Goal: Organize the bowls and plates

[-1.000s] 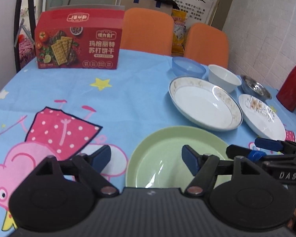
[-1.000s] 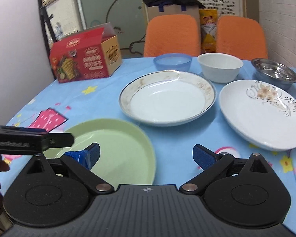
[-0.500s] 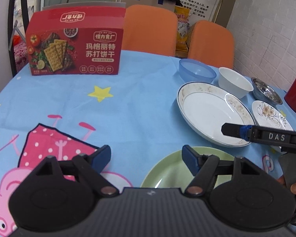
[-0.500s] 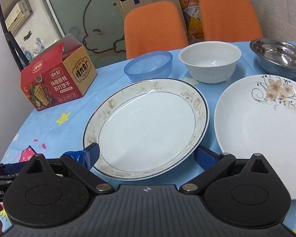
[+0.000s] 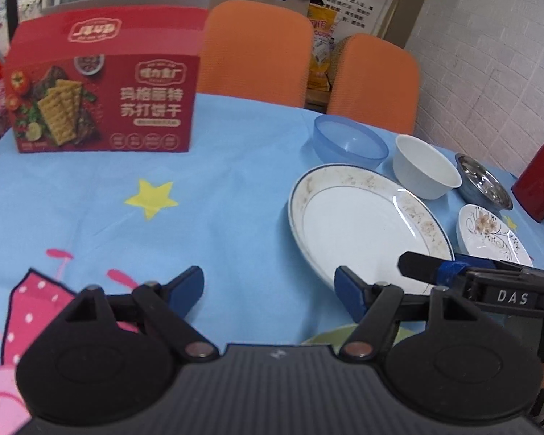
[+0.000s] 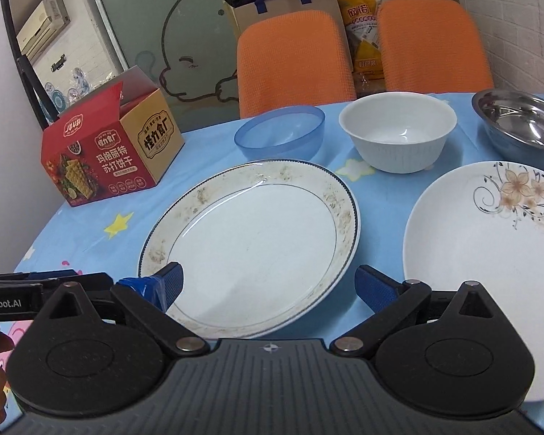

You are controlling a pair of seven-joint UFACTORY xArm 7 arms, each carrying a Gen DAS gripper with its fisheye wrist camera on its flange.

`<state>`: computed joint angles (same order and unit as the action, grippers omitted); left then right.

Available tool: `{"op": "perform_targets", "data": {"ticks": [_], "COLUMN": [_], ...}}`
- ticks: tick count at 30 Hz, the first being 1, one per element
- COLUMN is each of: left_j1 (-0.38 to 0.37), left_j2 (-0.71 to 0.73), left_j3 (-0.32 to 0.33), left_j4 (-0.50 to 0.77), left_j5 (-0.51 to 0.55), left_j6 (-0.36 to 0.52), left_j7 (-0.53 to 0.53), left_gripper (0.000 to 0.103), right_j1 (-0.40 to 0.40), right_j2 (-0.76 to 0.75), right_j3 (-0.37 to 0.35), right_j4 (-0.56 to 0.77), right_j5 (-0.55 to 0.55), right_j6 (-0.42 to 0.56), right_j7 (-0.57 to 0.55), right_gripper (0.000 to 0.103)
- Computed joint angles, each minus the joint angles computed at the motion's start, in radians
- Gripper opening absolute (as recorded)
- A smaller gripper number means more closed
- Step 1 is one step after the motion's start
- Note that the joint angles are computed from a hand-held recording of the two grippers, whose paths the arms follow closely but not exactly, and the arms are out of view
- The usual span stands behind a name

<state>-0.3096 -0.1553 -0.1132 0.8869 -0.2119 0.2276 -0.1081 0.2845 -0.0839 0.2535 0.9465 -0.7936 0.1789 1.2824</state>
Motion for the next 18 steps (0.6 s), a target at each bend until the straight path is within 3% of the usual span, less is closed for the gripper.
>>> {"op": "perform_targets", "data": {"ticks": [3, 9, 15, 18], "left_j1": [-0.034, 0.014, -0.019, -0.022], "left_j2": [0.106, 0.251, 0.324, 0.337], "left_j3": [0.023, -0.018, 0.001, -0.004], "left_j4": [0.125, 0.287, 0.357, 0.368], "left_j5": [-0.090, 0.035, 0.254, 0.286], "left_j6": [0.054, 0.113, 0.133, 0.133], "left_j7": [0.111, 0.017, -0.154, -0.160], "left_gripper": [0.071, 0.072, 0.072, 0.072], "right_j1": [0.010, 0.040, 0.075, 0.091], "right_j2": [0.042, 0.074, 0.102, 0.110], "right_j3": [-0.013, -0.052, -0.065, -0.074], "right_j4": [0.038, 0.062, 0.103, 0.114], "right_j5": [0.025, 0.069, 0.017, -0.011], "right_j6": [0.007, 0.004, 0.073, 0.098], "right_j7": [-0.046, -0.102, -0.132, -0.143], "right_gripper": [0.089, 0.089, 0.091, 0.091]}}
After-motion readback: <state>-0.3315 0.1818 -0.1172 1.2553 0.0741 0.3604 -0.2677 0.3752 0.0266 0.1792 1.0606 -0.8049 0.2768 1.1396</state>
